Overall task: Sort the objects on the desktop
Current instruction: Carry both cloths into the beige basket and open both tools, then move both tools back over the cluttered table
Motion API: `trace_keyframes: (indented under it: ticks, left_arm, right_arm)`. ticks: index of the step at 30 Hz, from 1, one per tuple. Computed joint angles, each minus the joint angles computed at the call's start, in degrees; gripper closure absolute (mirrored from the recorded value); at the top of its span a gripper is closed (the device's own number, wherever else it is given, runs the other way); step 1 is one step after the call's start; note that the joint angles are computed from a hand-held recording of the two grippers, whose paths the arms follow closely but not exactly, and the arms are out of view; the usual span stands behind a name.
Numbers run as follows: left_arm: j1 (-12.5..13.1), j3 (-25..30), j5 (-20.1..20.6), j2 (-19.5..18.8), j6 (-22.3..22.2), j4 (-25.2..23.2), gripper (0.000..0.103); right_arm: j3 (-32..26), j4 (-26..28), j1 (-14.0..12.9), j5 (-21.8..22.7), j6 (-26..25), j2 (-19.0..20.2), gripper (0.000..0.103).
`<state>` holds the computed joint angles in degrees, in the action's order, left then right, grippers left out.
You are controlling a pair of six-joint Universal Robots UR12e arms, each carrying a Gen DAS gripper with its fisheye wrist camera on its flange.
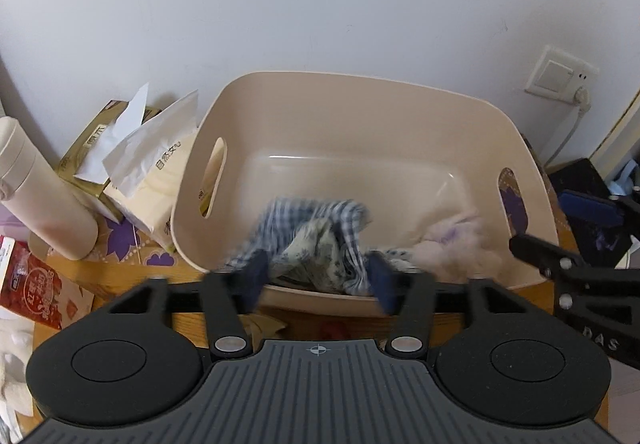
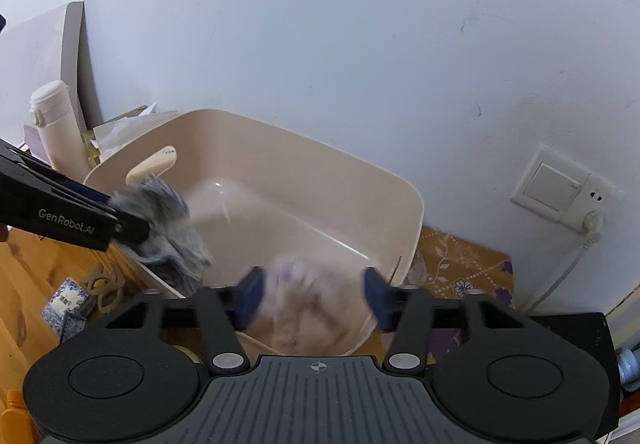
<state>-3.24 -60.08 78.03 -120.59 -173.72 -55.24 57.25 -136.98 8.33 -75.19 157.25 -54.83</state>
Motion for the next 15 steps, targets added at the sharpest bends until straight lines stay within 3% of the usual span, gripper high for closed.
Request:
trace_keyframes:
  ticks: [1, 4, 7, 15]
  left_arm:
    - [0.09, -0.16, -0.21, 0.14, 0.28, 0.11, 0.034]
    - [0.23, -0.77, 0.13, 0.79, 1.04, -0.09, 0.031]
    - [0.54, -2.19, -0.02, 2.04, 1.48, 0.35, 0.027]
    - [1.74, -7.31, -0.02, 6.26, 2.74, 2.34, 0.023]
  right_arm:
    - [0.40, -0.53, -0.04, 0.00, 0.30, -0.29, 0.030]
    - [1.11, -1.32, -0.17, 0.40, 1.90, -0.89, 0.021]
    - [2.75, -3.31, -0.07, -0.34, 3.05, -1.95, 0.002]
    - [8.06, -6.48, -0.12, -1.29, 6.10, -5.70, 0.000]
